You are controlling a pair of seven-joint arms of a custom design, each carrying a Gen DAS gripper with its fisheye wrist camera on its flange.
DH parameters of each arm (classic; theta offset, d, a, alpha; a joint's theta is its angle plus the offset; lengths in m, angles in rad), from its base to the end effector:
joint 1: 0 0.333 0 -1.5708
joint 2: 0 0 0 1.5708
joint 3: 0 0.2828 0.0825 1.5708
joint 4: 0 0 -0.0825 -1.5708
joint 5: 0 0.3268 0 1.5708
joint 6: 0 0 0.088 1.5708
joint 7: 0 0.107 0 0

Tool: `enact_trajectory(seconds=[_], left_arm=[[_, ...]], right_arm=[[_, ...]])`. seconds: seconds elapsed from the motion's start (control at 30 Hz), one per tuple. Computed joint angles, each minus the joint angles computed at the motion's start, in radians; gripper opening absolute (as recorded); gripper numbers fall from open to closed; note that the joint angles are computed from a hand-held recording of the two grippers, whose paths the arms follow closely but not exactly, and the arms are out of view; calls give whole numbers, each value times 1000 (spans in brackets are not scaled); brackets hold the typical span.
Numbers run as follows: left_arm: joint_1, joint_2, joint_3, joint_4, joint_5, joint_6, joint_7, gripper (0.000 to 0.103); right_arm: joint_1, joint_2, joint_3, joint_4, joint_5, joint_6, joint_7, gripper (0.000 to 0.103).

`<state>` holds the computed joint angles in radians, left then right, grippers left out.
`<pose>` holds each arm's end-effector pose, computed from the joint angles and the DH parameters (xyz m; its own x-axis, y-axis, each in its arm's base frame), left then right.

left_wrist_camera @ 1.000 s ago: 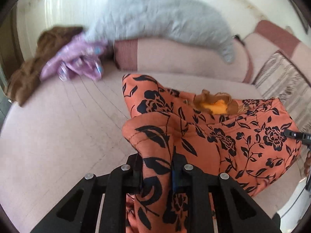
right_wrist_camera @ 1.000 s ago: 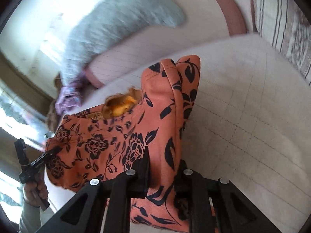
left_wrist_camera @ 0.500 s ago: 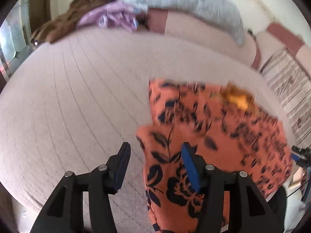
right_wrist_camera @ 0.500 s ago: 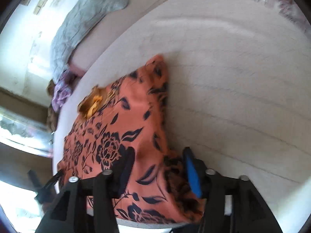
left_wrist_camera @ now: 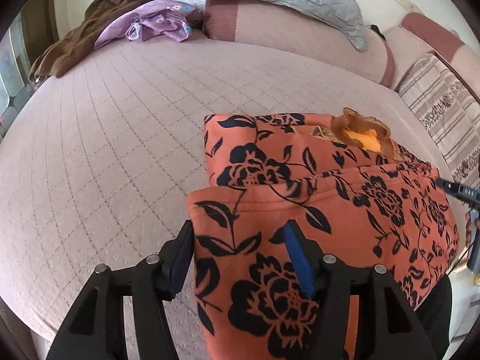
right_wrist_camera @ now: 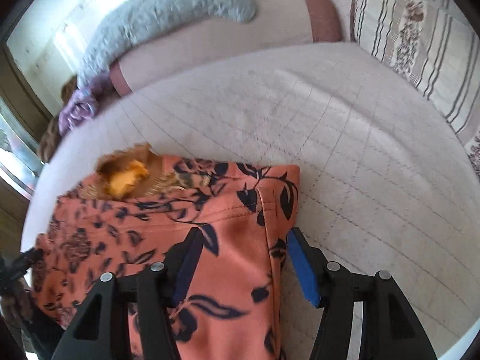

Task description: Fold small clothes

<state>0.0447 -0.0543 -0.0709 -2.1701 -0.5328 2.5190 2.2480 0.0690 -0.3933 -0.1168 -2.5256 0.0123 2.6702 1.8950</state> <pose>0.5115 -0.0092 0.4560 -0.3587 -0.9214 0.1494 -0.8304 0.2419 -0.5020 0.4185 -0.0230 0.4737 -0.3164 -0.9241 -0.2144 -0.7988 0.3814 -0.4651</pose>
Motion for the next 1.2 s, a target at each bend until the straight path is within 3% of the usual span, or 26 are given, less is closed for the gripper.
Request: enact_trajectory(seconds=[0.03,0.1,0.17,0.2,0.3,0.43,0.47,0.53,0.67,0.83,1.0,1.07,1.13,1.2], left_arm=[[0,3,1,3,-11,3,9,60],[0,14,2,13,-29,5,25,52],[3,31,1,26,-4,0,6,38],[5,44,-1,37,13,-9,-10,38],[14,55,1,56,-22,-38,-17,41],[23,61,2,60,-34,-42,-3,41],[26,66,3,67,-36,-52,-3,28],[28,63,0,72,-54,-60,14,17],[4,-27,-12,-1,-59,44,76,4],[-38,-81,11,44,-175,63,213,4],[-61,48,-9,219,-207,117,235,4],[-60,151,-23,302,-94,110,130,7],[-70,268,-32,371,31,120,15,9],[-125,398,14,464,279,53,-161,12]], right_arm=[[21,7,-17,0,30,2,-23,60],[-5,-8,18,-8,-13,-1,4,28],[-38,-31,64,-4,-103,-41,44,20],[-30,-35,55,-3,-105,-50,38,15],[-24,-41,47,5,-125,-78,35,16],[6,-26,3,-1,-62,-48,-11,19],[9,-18,-2,2,-52,-51,-19,19],[15,-2,-12,12,-23,-63,-32,19],[-13,-16,25,21,-60,-83,-2,6],[-44,-101,56,28,-144,-78,46,6],[-89,-90,62,96,-219,-46,103,6],[-102,-51,52,120,-229,-20,132,6],[-66,21,3,143,-161,-8,105,6],[-70,76,-4,136,-143,45,107,9]])
